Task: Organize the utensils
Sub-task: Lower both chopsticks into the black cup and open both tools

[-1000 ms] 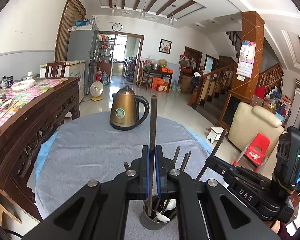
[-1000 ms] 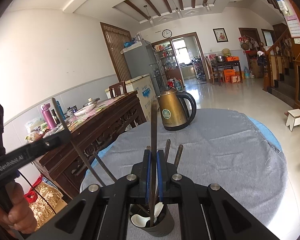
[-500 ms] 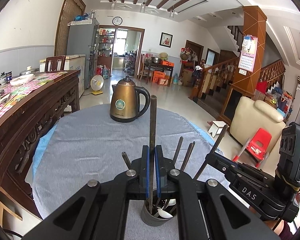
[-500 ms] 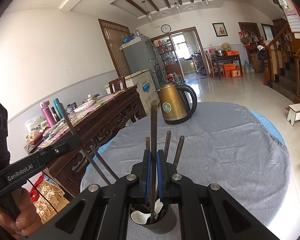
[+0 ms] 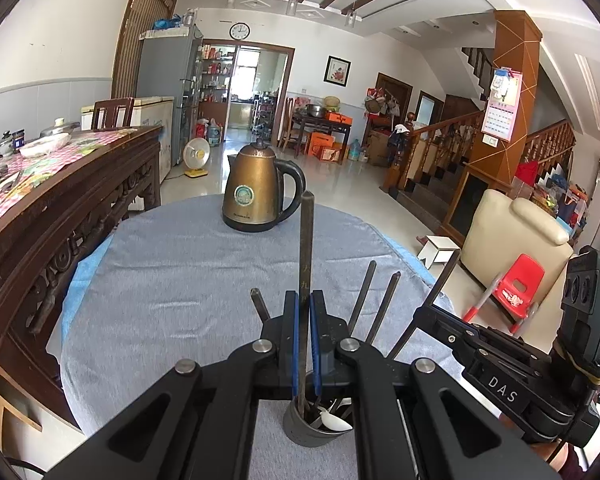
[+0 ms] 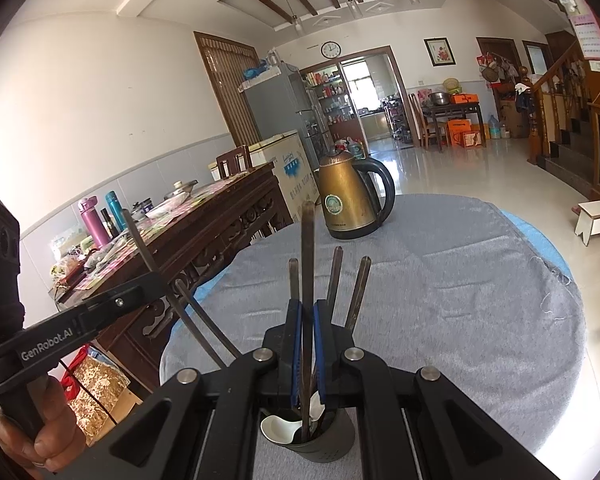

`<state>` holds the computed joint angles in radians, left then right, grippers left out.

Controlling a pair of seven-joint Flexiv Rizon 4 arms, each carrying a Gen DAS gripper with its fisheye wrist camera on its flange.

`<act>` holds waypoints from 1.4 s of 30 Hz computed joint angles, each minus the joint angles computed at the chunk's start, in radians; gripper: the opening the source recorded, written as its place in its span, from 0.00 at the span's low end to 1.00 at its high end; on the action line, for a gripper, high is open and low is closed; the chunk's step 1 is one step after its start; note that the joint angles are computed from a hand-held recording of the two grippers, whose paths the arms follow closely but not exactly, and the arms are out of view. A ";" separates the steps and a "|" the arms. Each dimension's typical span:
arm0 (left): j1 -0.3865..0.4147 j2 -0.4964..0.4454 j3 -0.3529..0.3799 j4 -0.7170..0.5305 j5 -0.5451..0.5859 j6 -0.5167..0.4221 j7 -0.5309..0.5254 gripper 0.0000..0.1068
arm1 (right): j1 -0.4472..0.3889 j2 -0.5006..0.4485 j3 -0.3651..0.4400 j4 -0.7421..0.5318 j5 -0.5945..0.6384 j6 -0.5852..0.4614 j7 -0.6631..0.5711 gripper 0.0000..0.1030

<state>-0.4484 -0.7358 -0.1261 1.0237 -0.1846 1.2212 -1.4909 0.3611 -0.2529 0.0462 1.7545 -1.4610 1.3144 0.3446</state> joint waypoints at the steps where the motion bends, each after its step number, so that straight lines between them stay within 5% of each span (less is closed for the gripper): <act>1: -0.001 -0.001 0.002 -0.002 0.001 -0.002 -0.002 0.05 | 0.000 -0.003 0.001 -0.003 0.006 0.001 -0.005 0.07; 42: 0.015 -0.014 -0.004 0.015 -0.011 -0.148 0.004 0.05 | 0.031 -0.031 -0.028 0.026 0.154 0.048 -0.093 0.07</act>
